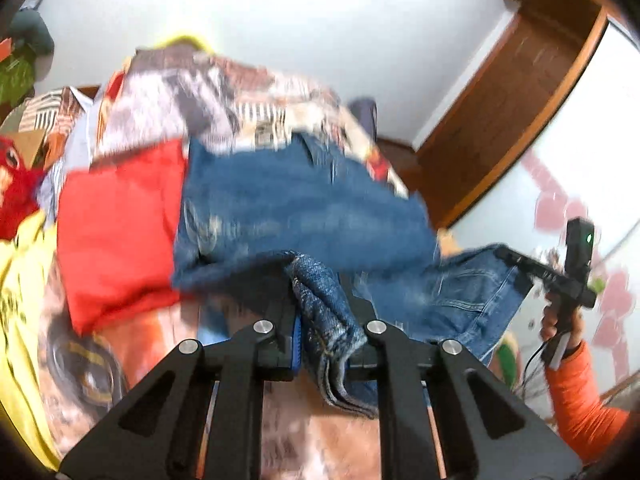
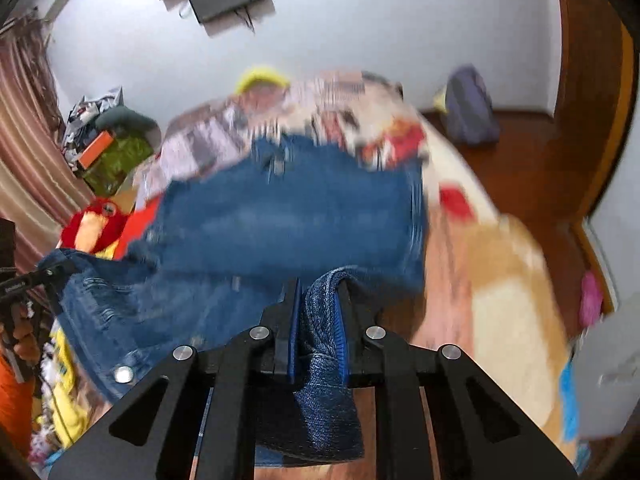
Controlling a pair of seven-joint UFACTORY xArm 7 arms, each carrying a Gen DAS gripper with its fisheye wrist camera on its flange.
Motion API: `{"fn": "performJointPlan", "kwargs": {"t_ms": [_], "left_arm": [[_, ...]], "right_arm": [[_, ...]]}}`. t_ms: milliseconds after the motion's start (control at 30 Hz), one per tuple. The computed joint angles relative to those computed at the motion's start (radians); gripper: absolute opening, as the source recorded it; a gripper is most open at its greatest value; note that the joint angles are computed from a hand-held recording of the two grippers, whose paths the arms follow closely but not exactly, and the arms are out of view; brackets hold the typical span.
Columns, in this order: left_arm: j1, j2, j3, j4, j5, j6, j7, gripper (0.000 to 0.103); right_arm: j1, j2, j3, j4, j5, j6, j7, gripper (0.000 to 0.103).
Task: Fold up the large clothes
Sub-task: 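Lift the hem with both grippers and fold it over toward the collar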
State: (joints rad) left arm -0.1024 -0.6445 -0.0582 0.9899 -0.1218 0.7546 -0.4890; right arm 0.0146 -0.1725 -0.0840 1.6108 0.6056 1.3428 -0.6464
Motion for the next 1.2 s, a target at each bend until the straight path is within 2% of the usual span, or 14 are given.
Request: {"fn": "performJointPlan", "kwargs": {"t_ms": [167,300,467,600,700,767,800,833,900,967,1000,1033,1067,1200], "left_arm": [[0.089,0.176,0.013,0.164,0.078,-0.038,-0.028,0.013],[0.13,0.315,0.032,0.254,0.122,-0.047,-0.046,0.013],[0.145,0.496,0.053,0.328,0.14,-0.032,-0.069,0.014],[0.144,0.6,0.071,0.349,0.118,-0.018,-0.038,0.016],[0.144,0.647,0.078,0.354,0.084,-0.002,0.015,0.019],[0.146,0.66,0.08,0.349,0.057,0.014,0.069,0.021],[0.147,0.664,0.08,0.354,0.049,0.03,0.09,0.021],[0.146,0.664,0.079,0.358,0.049,0.043,0.101,0.022],[0.143,0.661,0.077,0.378,0.066,0.079,0.106,0.026],[0.136,0.649,0.073,0.405,0.124,0.127,0.088,0.038],[0.131,0.636,0.068,0.409,0.18,0.138,0.06,0.049],[0.143,0.608,0.043,0.404,0.237,0.137,0.04,0.052],[0.122,0.593,0.06,0.397,0.253,0.129,0.038,0.053],[0.106,0.514,0.05,0.378,0.199,0.116,0.083,0.054]], "right_arm": [[0.014,0.195,0.059,0.23,-0.02,-0.098,0.087,0.013],[0.02,0.346,0.114,0.375,-0.098,-0.159,0.181,0.013],[0.038,0.546,0.162,0.553,-0.207,-0.142,0.292,0.013],[0.048,0.652,0.178,0.631,-0.274,-0.108,0.359,0.013],[0.06,0.671,0.179,0.601,-0.329,-0.125,0.355,0.013],[0.092,0.625,0.146,0.5,-0.416,-0.218,0.375,0.016],[0.091,0.61,0.146,0.467,-0.432,-0.25,0.379,0.032],[0.081,0.603,0.15,0.453,-0.427,-0.263,0.377,0.04],[0.053,0.588,0.162,0.444,-0.397,-0.261,0.369,0.041],[0.029,0.573,0.172,0.452,-0.366,-0.23,0.354,0.041],[0.027,0.56,0.169,0.454,-0.374,-0.215,0.347,0.041],[0.026,0.54,0.168,0.442,-0.381,-0.215,0.328,0.041],[0.023,0.512,0.17,0.412,-0.38,-0.227,0.3,0.041],[0.002,0.379,0.174,0.289,-0.325,-0.245,0.169,0.041]]}}
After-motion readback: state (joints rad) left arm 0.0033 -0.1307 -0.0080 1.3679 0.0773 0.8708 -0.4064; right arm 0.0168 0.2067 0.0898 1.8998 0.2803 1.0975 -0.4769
